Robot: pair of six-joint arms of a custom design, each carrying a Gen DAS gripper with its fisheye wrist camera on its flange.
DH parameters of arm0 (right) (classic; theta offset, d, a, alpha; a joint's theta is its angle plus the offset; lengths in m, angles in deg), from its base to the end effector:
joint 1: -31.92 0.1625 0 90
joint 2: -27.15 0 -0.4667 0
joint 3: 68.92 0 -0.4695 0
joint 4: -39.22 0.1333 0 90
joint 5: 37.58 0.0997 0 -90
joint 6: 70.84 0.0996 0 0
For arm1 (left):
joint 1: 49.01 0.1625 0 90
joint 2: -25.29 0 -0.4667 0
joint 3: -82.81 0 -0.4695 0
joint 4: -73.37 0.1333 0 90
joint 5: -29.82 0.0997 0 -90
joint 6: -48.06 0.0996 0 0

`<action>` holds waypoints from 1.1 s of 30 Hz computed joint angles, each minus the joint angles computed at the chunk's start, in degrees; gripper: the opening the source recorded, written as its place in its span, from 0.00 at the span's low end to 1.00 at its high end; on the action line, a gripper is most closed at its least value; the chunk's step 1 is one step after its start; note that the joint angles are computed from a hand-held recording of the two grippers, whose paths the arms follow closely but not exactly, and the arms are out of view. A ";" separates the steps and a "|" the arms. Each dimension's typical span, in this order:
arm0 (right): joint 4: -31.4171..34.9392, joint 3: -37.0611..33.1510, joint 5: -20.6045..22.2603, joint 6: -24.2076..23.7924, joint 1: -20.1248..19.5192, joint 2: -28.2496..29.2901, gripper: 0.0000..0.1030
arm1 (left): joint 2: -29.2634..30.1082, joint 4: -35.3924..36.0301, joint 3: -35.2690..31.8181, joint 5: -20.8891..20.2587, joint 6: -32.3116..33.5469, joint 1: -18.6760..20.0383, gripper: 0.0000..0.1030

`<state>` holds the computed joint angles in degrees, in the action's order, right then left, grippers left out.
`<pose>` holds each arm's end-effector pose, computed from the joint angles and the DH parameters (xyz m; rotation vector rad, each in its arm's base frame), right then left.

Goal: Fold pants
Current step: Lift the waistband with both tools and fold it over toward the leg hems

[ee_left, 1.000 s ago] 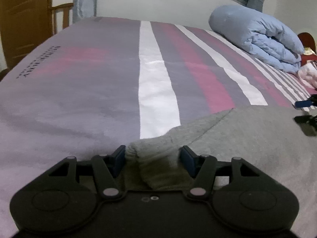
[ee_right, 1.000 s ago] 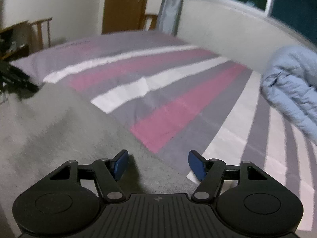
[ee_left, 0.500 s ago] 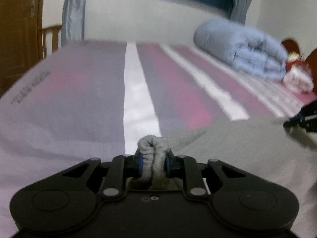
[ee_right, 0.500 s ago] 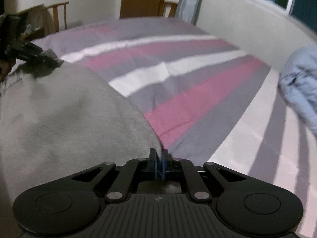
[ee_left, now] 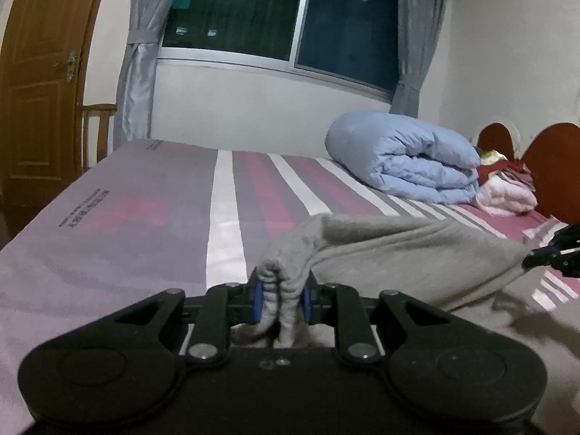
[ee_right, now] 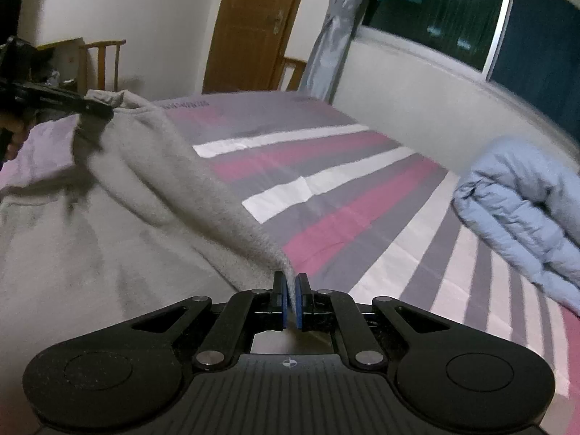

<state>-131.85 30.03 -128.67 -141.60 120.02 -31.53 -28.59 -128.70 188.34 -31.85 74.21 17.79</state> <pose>0.1068 -0.7453 0.2475 1.4629 -2.1504 0.7646 -0.1066 -0.7071 0.2147 0.6566 2.2433 -1.3310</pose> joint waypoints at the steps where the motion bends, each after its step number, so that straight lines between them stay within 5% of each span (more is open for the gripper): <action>1: -1.62 2.45 0.61 -1.01 -0.29 -1.47 0.05 | -0.57 -0.85 1.27 0.12 0.06 -0.21 0.10; 9: -9.98 19.87 3.54 -7.70 -4.43 -9.46 0.05 | -3.31 -6.62 11.49 1.57 -5.30 -0.77 0.10; 19: -16.98 26.30 2.29 -8.91 -7.33 -8.86 0.11 | -3.90 -8.52 18.07 12.99 -15.16 -2.49 0.09; 21: -17.72 27.04 4.50 -6.18 -7.94 -10.47 0.16 | -5.15 -9.85 19.96 13.98 -17.36 -3.44 0.09; 25: -18.82 29.20 9.72 2.99 -9.95 -14.15 0.55 | -6.53 -10.44 22.90 16.91 -23.81 -6.06 0.11; 33: -10.28 27.52 16.56 37.42 -14.60 -17.25 0.54 | -6.98 -8.15 23.51 9.62 -38.10 -4.60 0.11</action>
